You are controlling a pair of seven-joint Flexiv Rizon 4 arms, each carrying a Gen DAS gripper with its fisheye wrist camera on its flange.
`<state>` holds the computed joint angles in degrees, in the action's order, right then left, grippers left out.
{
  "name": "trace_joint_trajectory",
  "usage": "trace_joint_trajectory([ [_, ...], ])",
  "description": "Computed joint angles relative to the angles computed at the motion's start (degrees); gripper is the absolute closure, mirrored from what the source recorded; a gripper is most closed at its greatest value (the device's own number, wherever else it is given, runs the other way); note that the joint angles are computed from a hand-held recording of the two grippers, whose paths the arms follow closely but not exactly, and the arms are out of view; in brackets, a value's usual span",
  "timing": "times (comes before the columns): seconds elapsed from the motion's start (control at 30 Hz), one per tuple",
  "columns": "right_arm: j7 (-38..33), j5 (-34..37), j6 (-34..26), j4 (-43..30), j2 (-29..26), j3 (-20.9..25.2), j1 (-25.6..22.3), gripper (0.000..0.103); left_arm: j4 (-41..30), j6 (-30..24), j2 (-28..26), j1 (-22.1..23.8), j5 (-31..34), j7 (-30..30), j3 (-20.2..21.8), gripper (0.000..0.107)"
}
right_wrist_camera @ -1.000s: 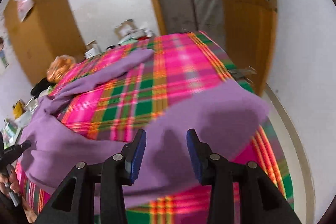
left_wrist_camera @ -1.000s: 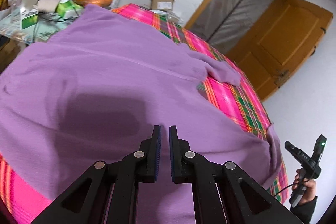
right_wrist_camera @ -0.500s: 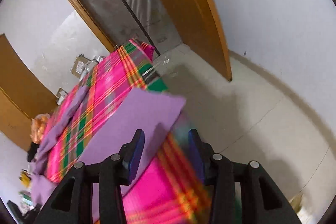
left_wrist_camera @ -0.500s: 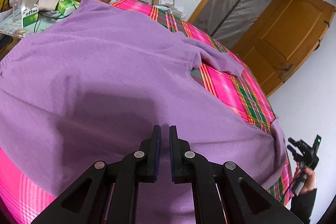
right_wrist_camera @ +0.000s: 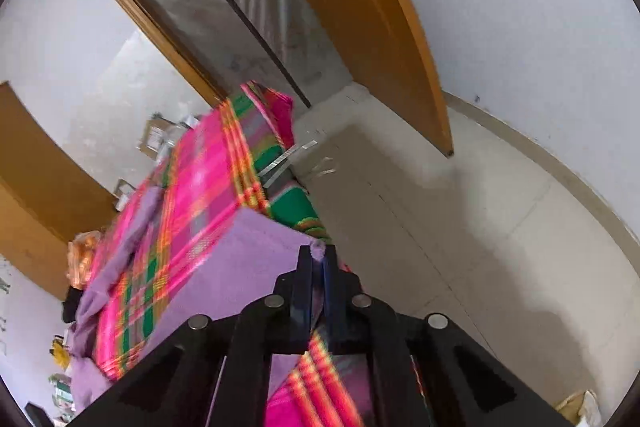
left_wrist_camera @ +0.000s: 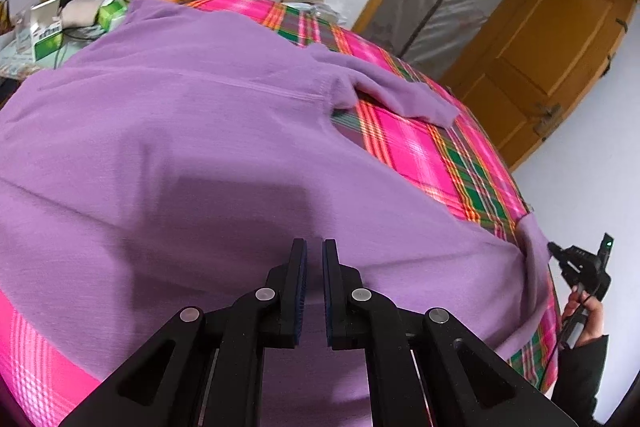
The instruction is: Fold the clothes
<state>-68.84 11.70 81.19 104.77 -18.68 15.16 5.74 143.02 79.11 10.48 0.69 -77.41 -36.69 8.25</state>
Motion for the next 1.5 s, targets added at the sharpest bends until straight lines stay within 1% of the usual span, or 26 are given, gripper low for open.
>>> trace_joint_trajectory([
  [0.07,-1.4,1.8,1.4,1.8,2.1,1.3,-1.3,0.098,0.0,-1.0,0.2,-0.2,0.8,0.1,-0.1,0.101],
  [0.13,-1.8,3.2,2.5,4.2,4.8,1.4,-1.8,0.098,0.1,-2.2,0.5,-0.4,1.9,0.2,0.0,0.101],
  [0.2,-2.3,4.8,3.4,6.5,7.6,1.3,-2.1,0.098,0.4,-3.2,1.0,-0.7,2.6,0.4,-0.1,0.101],
  [0.27,-2.0,6.0,4.5,9.1,10.5,0.3,-2.1,0.098,0.7,-4.0,1.6,-1.3,3.0,1.1,-0.2,0.101],
  [0.3,-1.8,6.5,4.9,10.4,11.9,-0.3,-2.0,0.098,0.8,-4.5,1.9,-1.6,3.2,1.6,-0.1,0.094],
  [0.37,-1.4,7.5,5.7,12.7,14.7,-1.7,-1.6,0.098,1.2,-5.5,2.8,-2.2,3.2,2.7,-0.1,0.086],
  [0.47,-2.9,10.6,4.9,13.7,16.3,-3.2,-0.9,0.099,2.0,-7.7,4.7,-2.9,4.9,3.6,0.1,0.086],
  [0.5,-3.2,11.3,4.7,14.2,16.8,-3.6,-0.5,0.099,2.3,-8.2,5.2,-3.1,5.7,3.8,0.1,0.082],
  [0.57,-4.0,12.8,4.1,15.2,17.9,-4.4,0.4,0.098,2.9,-9.2,6.1,-3.7,7.4,4.0,0.1,0.081],
  [0.67,-7.8,18.5,1.3,16.3,20.0,-5.7,1.4,0.098,3.8,-10.5,7.6,-4.8,10.2,4.6,0.0,0.081],
  [0.73,-7.8,20.0,1.2,17.8,21.0,-6.8,1.9,0.095,4.1,-11.9,8.1,-5.6,12.1,4.5,0.1,0.081],
  [0.83,-7.9,22.4,0.8,19.9,22.4,-8.3,2.5,0.094,4.5,-13.4,8.3,-6.6,13.7,4.7,0.1,0.081],
  [0.9,-10.7,27.0,0.3,20.4,23.5,-9.5,3.5,0.084,5.1,-12.6,8.7,-7.6,13.6,5.5,-0.4,0.08],
  [0.93,-13.3,30.2,-0.4,20.2,24.1,-10.4,4.2,0.074,5.0,-13.4,8.7,-8.0,13.7,5.7,-0.2,0.08],
  [0.97,-15.8,33.2,-1.0,20.1,24.6,-11.2,4.7,0.067,4.9,-14.1,8.8,-8.2,13.8,5.9,0.0,0.08],
  [1.07,-20.7,38.9,-3.3,19.6,25.2,-12.8,5.5,0.06,4.8,-15.5,8.8,-8.8,13.8,6.5,-0.1,0.08],
  [1.17,-24.2,43.5,-8.3,18.1,24.3,-13.8,5.2,0.06,4.3,-15.4,8.4,-9.7,12.2,7.5,-0.8,0.08],
  [1.3,-28.5,48.5,-13.5,15.6,22.5,-13.3,3.7,0.06,3.0,-12.9,5.6,-10.7,10.1,8.7,-2.5,0.08],
  [1.33,-29.6,49.6,-14.7,15.0,22.0,-13.1,3.2,0.06,3.1,-13.0,5.7,-10.9,10.2,9.1,-2.6,0.08],
  [1.5,-32.0,51.5,-16.5,13.0,20.4,-11.2,1.5,0.06,3.6,-13.6,6.4,-11.8,10.9,11.0,-2.7,0.08],
])
